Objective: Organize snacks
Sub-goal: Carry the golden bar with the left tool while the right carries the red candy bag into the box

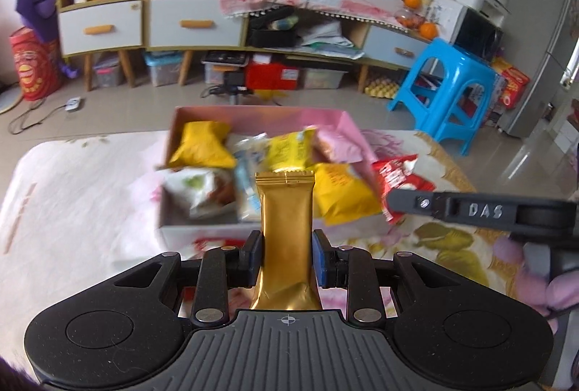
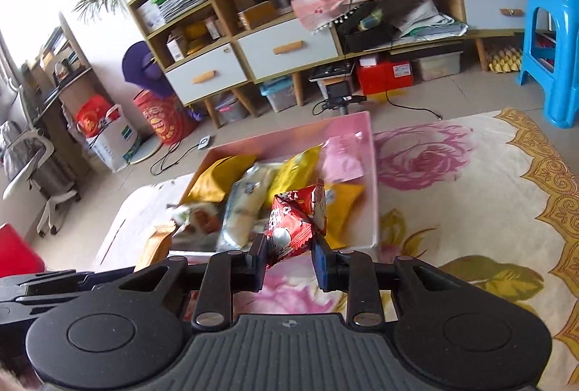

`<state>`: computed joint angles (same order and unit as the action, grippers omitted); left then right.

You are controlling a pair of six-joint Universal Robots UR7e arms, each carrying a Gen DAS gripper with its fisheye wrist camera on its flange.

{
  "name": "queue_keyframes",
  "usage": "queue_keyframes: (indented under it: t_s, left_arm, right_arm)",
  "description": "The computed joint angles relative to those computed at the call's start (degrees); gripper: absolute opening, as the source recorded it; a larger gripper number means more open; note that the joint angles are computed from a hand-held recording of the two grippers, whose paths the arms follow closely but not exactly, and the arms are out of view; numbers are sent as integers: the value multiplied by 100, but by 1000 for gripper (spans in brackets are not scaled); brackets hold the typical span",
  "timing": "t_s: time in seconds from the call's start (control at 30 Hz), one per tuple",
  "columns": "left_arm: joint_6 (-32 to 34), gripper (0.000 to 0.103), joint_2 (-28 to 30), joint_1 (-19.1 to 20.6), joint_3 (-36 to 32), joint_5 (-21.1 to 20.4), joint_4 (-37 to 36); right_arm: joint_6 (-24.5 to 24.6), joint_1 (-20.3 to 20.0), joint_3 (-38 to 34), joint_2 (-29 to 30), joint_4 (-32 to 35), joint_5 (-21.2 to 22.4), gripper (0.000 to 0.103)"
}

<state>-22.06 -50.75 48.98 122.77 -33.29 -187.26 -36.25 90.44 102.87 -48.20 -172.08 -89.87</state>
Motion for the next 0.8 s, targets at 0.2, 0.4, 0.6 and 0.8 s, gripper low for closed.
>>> queue_keyframes:
  t_s: [0.2, 0.4, 0.6, 0.8]
  left_arm:
    - [589, 26, 486, 356, -732, -246, -208]
    - [859, 26, 805, 656, -1279, -382, 58]
    - [1066, 26, 1097, 871, -1604, -390, -84]
    - [1269, 26, 1329, 1040, -1856, -264, -296]
  right_arm:
    - [182, -118, -247, 158, 209, 160, 18]
    - [282, -154, -414, 320, 263, 79, 18]
    - [51, -105, -411, 425, 68, -44, 18]
    - [-219, -64, -451, 582, -296, -341, 15]
